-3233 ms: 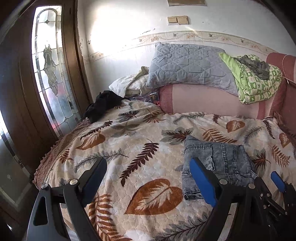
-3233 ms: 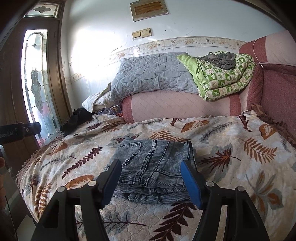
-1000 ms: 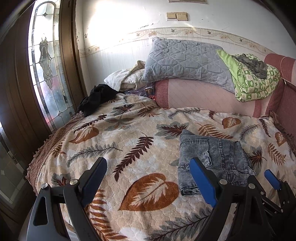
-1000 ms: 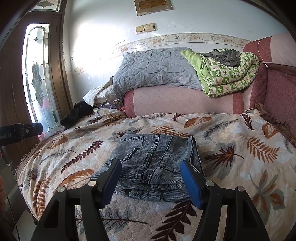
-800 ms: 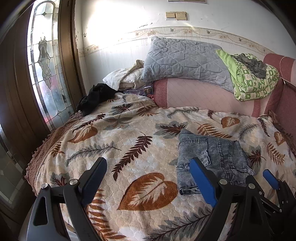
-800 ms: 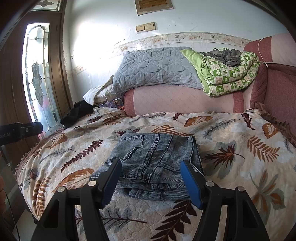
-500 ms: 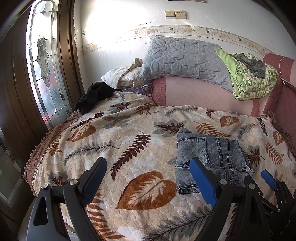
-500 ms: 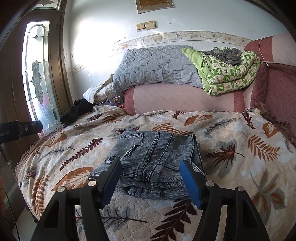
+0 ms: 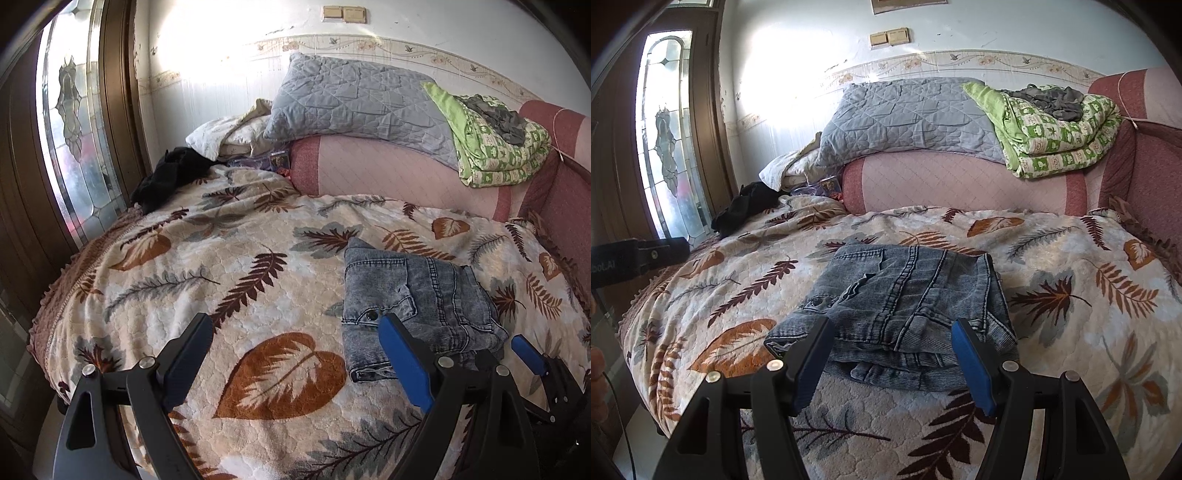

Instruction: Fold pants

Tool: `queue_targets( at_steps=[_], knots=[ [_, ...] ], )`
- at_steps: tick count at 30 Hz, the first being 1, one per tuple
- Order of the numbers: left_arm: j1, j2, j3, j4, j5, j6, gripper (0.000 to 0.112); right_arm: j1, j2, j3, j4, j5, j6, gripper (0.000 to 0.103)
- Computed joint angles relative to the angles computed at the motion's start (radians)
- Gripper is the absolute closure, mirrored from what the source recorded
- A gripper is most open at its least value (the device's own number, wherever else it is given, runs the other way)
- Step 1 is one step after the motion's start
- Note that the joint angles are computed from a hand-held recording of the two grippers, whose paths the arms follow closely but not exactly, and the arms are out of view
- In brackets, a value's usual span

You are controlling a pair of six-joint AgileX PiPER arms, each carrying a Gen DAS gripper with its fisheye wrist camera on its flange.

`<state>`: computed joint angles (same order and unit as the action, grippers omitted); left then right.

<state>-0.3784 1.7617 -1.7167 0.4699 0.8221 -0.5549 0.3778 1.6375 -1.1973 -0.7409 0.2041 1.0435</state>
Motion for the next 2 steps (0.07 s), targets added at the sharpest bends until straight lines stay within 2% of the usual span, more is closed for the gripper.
queue_targets(
  at_steps=[2],
  knots=[
    [0.026, 0.029, -0.025, -0.05, 0.012, 0.045, 0.021, -0.008, 0.007, -0.009, 0.094, 0.003, -0.094, 0.034]
  ],
)
